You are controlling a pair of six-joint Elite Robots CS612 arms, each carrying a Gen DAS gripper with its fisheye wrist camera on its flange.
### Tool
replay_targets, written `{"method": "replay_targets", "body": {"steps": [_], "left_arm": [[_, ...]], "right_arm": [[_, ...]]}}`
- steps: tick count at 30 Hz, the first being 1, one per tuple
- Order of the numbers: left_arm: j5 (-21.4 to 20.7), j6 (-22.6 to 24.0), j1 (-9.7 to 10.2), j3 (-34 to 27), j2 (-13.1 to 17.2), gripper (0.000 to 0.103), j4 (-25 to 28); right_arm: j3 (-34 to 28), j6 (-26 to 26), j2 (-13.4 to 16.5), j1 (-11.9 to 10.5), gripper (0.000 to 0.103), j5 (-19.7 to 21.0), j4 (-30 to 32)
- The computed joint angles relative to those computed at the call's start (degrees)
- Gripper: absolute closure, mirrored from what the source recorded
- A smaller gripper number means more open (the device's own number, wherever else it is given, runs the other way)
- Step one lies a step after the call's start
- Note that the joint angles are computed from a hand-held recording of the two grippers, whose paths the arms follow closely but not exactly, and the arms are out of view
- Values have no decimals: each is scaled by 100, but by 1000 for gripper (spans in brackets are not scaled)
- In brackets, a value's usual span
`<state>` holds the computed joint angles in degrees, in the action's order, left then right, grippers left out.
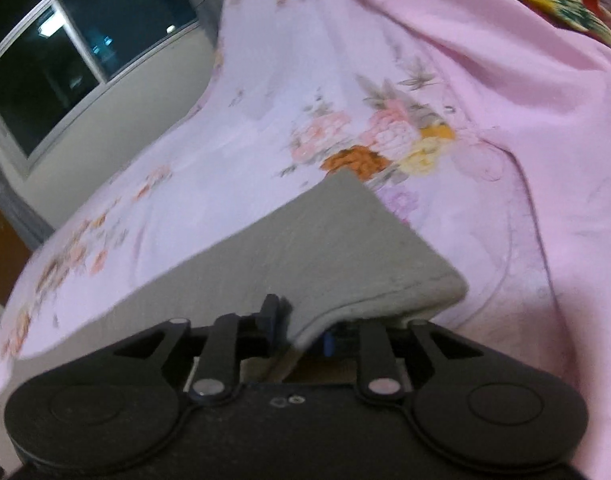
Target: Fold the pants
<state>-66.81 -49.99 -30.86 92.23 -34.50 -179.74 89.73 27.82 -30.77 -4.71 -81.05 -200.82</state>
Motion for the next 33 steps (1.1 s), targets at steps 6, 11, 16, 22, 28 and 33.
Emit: {"method": "replay_targets", "body": {"steps": [6, 11, 16, 22, 28, 33], "left_arm": [[109, 105, -28, -44, 21, 86, 90], [153, 114, -41, -48, 27, 86, 102], [225, 189, -53, -59, 37, 86, 127], [354, 237, -94, -68, 0, 86, 207], [210, 554, -152, -223, 36, 86, 117], [113, 550, -201, -233, 40, 86, 78]], "right_arm": [[-319, -463, 65, 40, 96, -82, -308], [-566, -824, 186, 95, 97, -307, -968], [-417, -904, 206, 80, 94, -816, 308], [-63, -391, 14, 78, 62, -1411, -89], [-15, 302, -118, -93, 64, -458, 173], [200, 1045, -185, -115, 65, -644, 43]]}}
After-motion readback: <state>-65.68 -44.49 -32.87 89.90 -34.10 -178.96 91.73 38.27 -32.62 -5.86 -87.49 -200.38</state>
